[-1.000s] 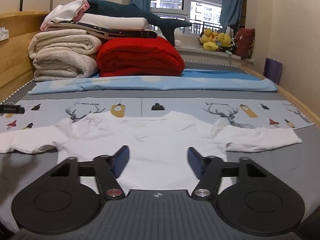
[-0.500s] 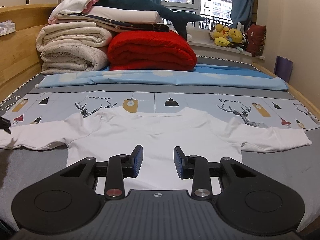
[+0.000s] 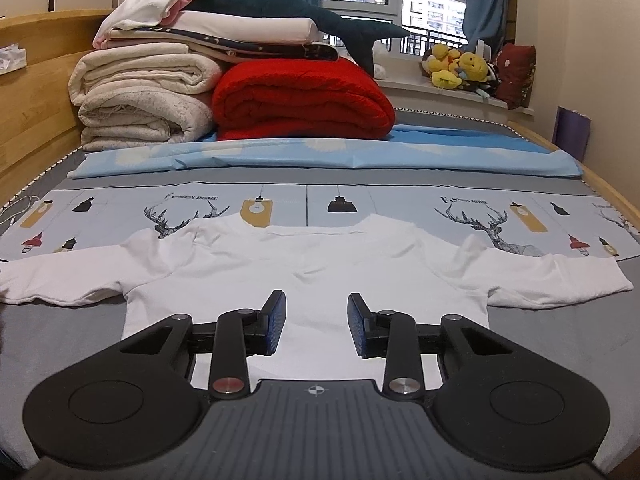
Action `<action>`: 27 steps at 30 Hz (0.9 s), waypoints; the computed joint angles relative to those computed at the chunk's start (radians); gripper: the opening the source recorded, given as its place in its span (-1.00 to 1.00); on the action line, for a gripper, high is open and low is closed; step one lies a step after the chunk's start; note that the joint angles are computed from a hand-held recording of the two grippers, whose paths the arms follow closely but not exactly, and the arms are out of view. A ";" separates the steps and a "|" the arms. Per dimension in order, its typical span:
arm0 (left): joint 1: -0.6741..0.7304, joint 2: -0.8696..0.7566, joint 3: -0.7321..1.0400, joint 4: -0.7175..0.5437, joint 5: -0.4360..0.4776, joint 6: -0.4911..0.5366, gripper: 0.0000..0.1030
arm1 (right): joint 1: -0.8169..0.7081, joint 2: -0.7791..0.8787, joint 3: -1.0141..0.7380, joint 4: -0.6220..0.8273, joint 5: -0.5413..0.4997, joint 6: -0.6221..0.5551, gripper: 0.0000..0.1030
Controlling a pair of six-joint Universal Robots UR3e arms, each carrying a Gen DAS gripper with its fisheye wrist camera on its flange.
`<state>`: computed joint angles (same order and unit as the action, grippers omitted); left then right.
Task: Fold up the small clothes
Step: 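Reach the left tool to a white sleeve cuff and close on it, then carry the held sleeve across the shirt body with the left tool and release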
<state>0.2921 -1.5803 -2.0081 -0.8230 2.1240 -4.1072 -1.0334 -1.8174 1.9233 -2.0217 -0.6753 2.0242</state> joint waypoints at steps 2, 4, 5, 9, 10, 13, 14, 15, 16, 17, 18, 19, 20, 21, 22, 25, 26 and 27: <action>0.008 0.005 -0.016 0.023 -0.011 -0.010 0.11 | 0.013 0.033 -0.010 -0.032 -0.004 0.014 -0.32; 0.001 0.009 -0.029 0.070 -0.014 -0.003 -0.76 | 0.030 0.075 -0.033 -0.058 -0.008 0.029 -0.32; -0.006 0.007 -0.023 0.081 -0.015 -0.001 -0.86 | 0.038 0.093 -0.047 -0.063 -0.009 0.033 -0.32; -0.066 -0.050 0.044 0.114 0.042 -0.041 -0.91 | 0.090 0.191 -0.149 -0.064 -0.008 0.047 -0.32; -0.086 -0.068 0.071 0.121 0.060 -0.039 -0.91 | 0.105 0.217 -0.188 -0.045 -0.002 0.040 -0.32; -0.179 -0.126 0.188 0.123 0.117 -0.014 -0.91 | 0.151 0.295 -0.316 0.012 0.031 0.009 -0.34; -0.216 -0.149 0.237 0.123 0.132 -0.006 -0.91 | 0.165 0.322 -0.362 0.033 0.045 -0.003 -0.36; -0.251 -0.173 0.284 0.121 0.143 -0.004 -0.91 | 0.182 0.353 -0.414 0.055 0.061 -0.014 -0.37; -0.286 -0.202 0.337 0.117 0.152 -0.001 -0.91 | 0.198 0.381 -0.459 0.070 0.075 -0.019 -0.38; -0.323 -0.236 0.396 0.111 0.159 0.000 -0.91 | 0.215 0.414 -0.509 0.084 0.093 -0.025 -0.38; -0.362 -0.272 0.456 0.100 0.163 -0.002 -0.91 | 0.228 0.440 -0.548 0.094 0.105 -0.027 -0.40; -0.402 -0.312 0.521 0.095 0.164 0.004 -0.91 | 0.240 0.470 -0.586 0.102 0.122 -0.030 -0.41; -0.435 -0.351 0.582 0.089 0.165 0.015 -0.91 | 0.247 0.495 -0.616 0.111 0.136 -0.033 -0.45; -0.470 -0.394 0.651 0.084 0.163 0.031 -0.91 | 0.254 0.516 -0.632 0.109 0.149 -0.033 -0.46; -0.500 -0.432 0.705 0.089 0.159 0.050 -0.91 | 0.257 0.532 -0.631 0.087 0.160 -0.026 -0.46; -0.583 -0.551 0.887 0.059 0.141 0.066 -0.91 | 0.257 0.565 -0.552 -0.083 0.156 0.063 -0.56; -0.607 -0.593 0.951 0.050 0.123 0.060 -0.91 | 0.267 0.576 -0.545 -0.118 0.109 0.109 -0.63; -0.630 -0.640 1.018 0.051 0.105 0.069 -0.91 | 0.285 0.589 -0.558 -0.132 0.053 0.155 -0.63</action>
